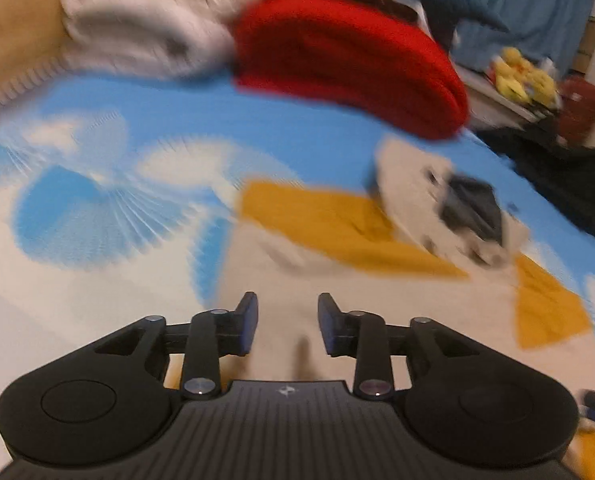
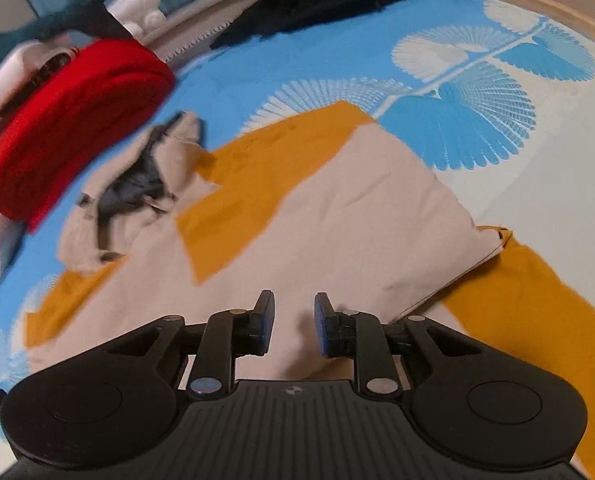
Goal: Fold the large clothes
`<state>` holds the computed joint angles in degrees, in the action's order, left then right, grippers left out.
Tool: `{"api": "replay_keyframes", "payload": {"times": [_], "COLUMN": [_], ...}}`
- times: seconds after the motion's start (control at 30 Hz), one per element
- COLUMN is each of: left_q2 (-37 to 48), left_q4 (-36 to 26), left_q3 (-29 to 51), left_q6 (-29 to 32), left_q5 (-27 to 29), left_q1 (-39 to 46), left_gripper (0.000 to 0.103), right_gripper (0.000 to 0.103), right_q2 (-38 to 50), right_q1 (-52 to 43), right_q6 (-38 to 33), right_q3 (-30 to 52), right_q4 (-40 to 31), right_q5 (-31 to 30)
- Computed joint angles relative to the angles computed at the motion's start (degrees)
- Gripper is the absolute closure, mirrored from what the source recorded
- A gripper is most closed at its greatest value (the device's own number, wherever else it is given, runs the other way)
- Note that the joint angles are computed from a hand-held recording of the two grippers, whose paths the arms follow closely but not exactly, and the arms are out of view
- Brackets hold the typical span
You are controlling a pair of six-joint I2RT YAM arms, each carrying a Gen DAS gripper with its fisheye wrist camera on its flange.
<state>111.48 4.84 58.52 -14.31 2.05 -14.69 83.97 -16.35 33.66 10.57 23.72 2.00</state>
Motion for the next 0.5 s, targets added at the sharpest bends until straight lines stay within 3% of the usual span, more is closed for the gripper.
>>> {"api": "replay_keyframes", "payload": {"times": [0.1, 0.23, 0.37, 0.5], "left_q2": [9.0, 7.4, 2.6, 8.9], "left_q4": [-14.2, -13.3, -6.8, -15.5], "left_q3": [9.3, 8.4, 4.0, 10.5], "left_q6": [-2.3, -2.1, 1.8, 0.3], "left_q5": [3.7, 1.4, -0.4, 1.4], "left_q1": [0.7, -0.5, -2.3, -1.6], "left_gripper": [0.066, 0.066, 0.051, 0.048], "right_gripper": [0.08, 0.08, 0.08, 0.08], "right_q2": [11.3, 12.1, 7.8, 5.2], "right_q1": [-0.7, -0.6, 0.8, 0.9], "right_q6": [-4.0, -4.7, -5.5, -6.1], "right_q3": [6.7, 6.8, 5.4, 5.0], "right_q4": [-6.1, -6.2, -6.7, -8.3], "right_q5": [1.9, 2.2, 3.1, 3.6]}}
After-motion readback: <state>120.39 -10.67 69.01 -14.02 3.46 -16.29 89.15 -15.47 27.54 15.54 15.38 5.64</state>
